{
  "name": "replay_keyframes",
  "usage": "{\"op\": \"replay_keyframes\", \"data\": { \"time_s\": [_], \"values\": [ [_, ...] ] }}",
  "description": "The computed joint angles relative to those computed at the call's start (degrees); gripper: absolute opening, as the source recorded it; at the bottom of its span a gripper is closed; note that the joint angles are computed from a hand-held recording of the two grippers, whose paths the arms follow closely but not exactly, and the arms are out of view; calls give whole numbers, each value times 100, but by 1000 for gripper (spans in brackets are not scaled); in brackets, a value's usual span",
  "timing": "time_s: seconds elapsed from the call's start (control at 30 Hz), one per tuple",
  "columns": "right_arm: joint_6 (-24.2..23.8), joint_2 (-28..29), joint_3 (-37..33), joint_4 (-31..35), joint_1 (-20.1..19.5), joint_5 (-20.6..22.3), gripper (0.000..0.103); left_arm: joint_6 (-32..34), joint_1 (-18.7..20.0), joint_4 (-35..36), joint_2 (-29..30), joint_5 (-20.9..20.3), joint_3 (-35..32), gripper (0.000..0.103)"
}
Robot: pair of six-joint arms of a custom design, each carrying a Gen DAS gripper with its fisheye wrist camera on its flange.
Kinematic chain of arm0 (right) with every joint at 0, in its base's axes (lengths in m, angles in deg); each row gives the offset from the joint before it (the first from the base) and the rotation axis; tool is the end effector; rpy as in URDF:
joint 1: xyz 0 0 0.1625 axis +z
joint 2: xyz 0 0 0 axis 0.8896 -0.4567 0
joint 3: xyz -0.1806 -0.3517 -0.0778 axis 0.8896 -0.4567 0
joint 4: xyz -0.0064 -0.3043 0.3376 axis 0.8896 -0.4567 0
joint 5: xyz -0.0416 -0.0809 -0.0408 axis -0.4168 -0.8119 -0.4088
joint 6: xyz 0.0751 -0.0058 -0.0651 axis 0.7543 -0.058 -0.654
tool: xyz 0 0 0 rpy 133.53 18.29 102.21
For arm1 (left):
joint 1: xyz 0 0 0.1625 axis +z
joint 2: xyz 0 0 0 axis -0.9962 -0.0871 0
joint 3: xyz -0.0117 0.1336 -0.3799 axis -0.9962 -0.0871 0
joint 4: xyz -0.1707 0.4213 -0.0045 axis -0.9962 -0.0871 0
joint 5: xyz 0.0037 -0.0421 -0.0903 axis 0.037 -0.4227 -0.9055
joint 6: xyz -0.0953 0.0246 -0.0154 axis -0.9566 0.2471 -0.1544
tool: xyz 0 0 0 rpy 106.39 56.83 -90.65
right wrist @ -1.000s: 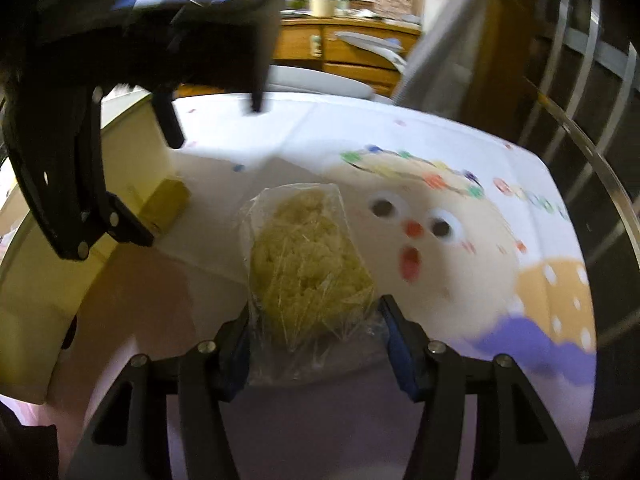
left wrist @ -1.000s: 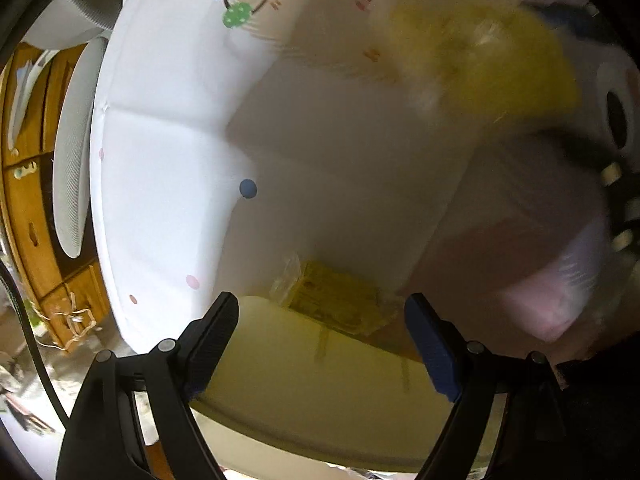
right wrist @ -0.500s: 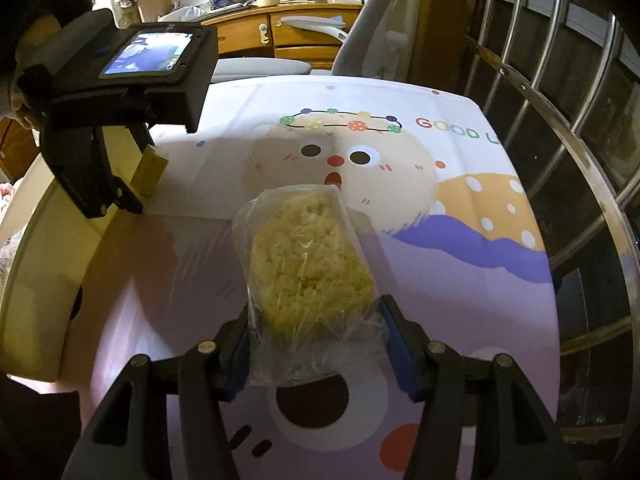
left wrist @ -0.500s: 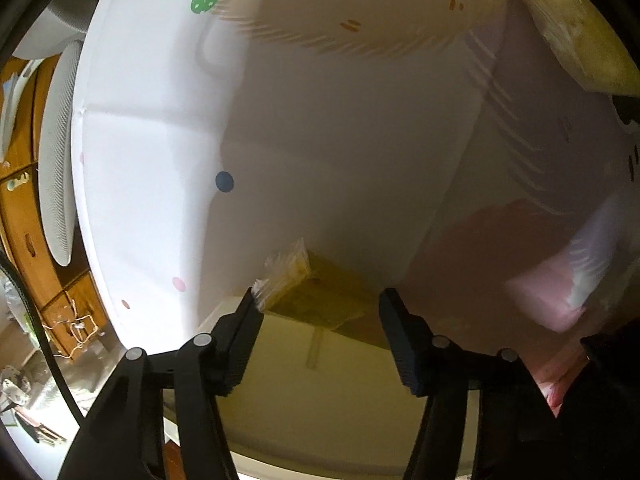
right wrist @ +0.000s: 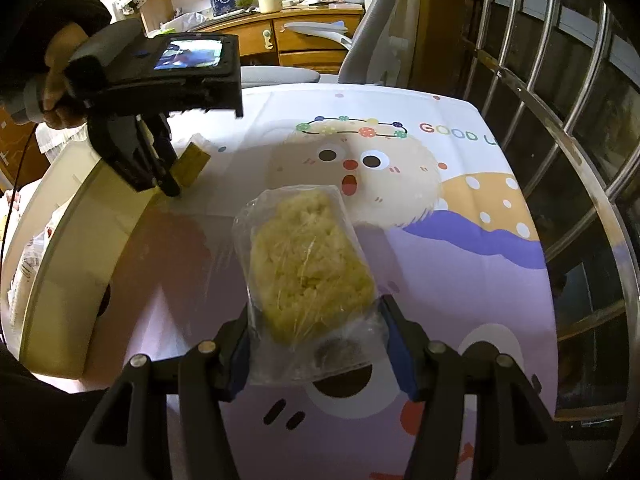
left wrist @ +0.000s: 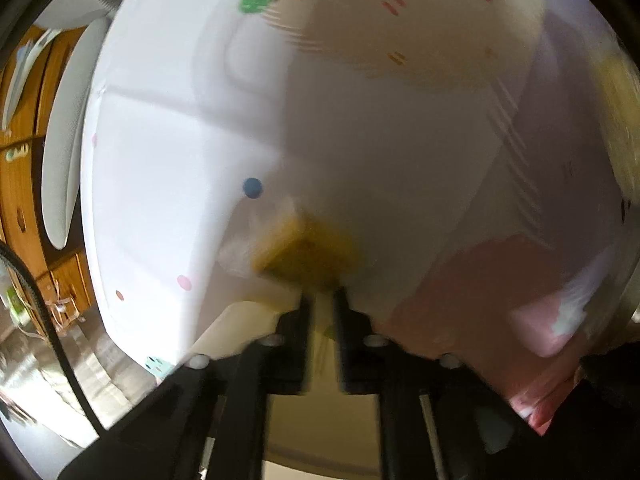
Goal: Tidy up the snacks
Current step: 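Grasp the yellow puffed snack bag with the right tool while the left grasps the yellow pack, then carry the puffed snack bag over the tray with the right tool while the left carries the yellow pack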
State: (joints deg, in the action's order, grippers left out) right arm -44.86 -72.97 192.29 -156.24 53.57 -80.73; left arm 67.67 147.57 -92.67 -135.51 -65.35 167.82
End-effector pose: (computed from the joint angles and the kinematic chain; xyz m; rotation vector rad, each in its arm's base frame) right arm 0.2732 -0.3841 0.0578 0.7395 -2.4011 0.3824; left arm -0.0652 -0.5706 0.1701 0.6734 1.9337 0.6702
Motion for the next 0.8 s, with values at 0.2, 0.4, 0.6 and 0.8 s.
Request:
{"op": "replay_keyframes", "data": {
  "time_s": [0.2,0.4,0.6,0.8],
  "values": [
    [168,-144,145,14,82,-65,58,-4,-31,-431,-262,-277,55,4],
    [309,-299,271,80,159,-123,58,193,-57,-807,-449,-313,73,6],
    [348,-384,315,95,212,-134,58,-218,-73,-1081,-498,-420,-29,34],
    [411,-410,291,161,244,-125,58,-1102,72,-985,-263,-556,-385,50]
  ]
}}
